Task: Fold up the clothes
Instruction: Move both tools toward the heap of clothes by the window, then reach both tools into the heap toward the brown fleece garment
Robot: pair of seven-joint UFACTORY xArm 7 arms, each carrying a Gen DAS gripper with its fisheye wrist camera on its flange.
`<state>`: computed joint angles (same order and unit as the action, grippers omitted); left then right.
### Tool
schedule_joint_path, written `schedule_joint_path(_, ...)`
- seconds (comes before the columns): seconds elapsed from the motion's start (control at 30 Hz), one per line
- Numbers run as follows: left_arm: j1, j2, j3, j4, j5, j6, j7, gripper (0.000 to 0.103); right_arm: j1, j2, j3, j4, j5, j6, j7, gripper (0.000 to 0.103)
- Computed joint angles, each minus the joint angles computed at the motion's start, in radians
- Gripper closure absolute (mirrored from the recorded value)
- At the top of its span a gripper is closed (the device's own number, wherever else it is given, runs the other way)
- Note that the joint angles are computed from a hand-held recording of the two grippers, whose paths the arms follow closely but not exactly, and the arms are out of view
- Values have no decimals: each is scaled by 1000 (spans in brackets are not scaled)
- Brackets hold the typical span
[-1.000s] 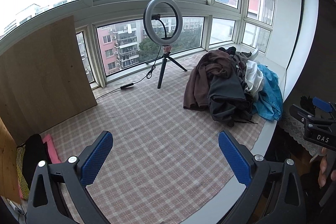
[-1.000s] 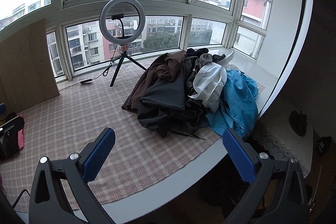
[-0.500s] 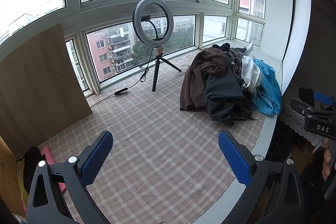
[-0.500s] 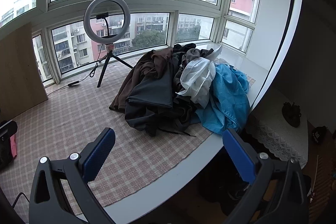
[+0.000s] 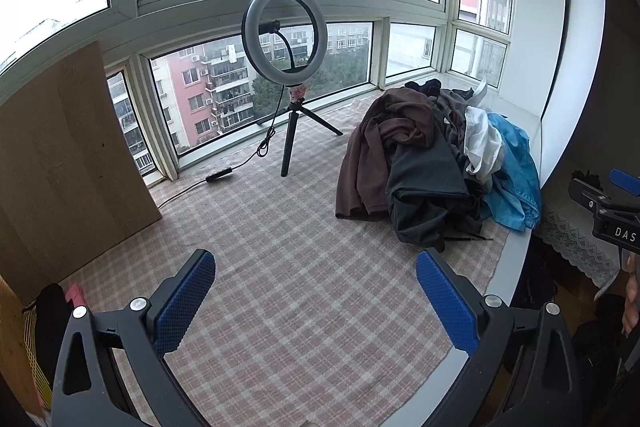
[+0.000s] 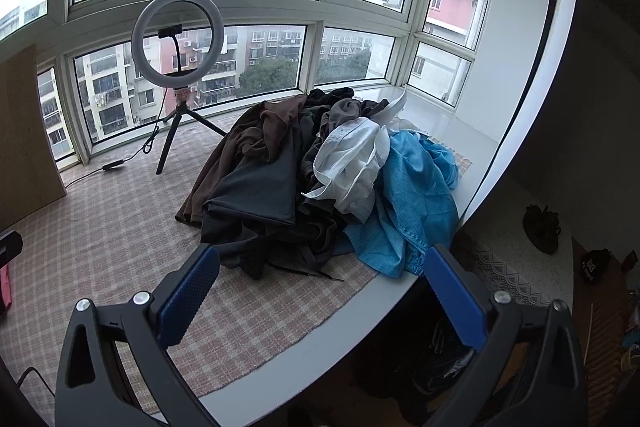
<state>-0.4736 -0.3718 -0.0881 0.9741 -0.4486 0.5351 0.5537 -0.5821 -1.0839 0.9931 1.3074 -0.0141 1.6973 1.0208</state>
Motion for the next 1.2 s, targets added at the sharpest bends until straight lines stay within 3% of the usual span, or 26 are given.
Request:
schedule_joint_path(0.13, 15, 37, -64, 31, 63, -48, -97, 2, 78, -12, -68, -117, -36, -81, -10, 0)
schedule_joint_path(0.37, 45, 130, -180, 134, 301, -88, -370, 2, 261, 19, -220, -312, -166, -230, -2, 0)
schedule_joint_path(0.57, 30, 215, -226, 221, 483, -85, -576, 2, 394, 26, -354, -438, -271, -309, 8, 0)
schedule_joint_path(0.83, -23, 287, -238, 292, 654, -57, -757, 2, 525, 20, -497, -538, -379, -357, 6, 0)
schedule_joint_path(1.07, -76, 354, -231, 364, 734, -32, -847, 2, 563, -6, -561, -592, -423, -394, -19, 0)
schedule_joint_path(1.2, -109, 394, -223, 410, 752, -18, -839, 1, 562, -28, -595, -623, -434, -420, -35, 0)
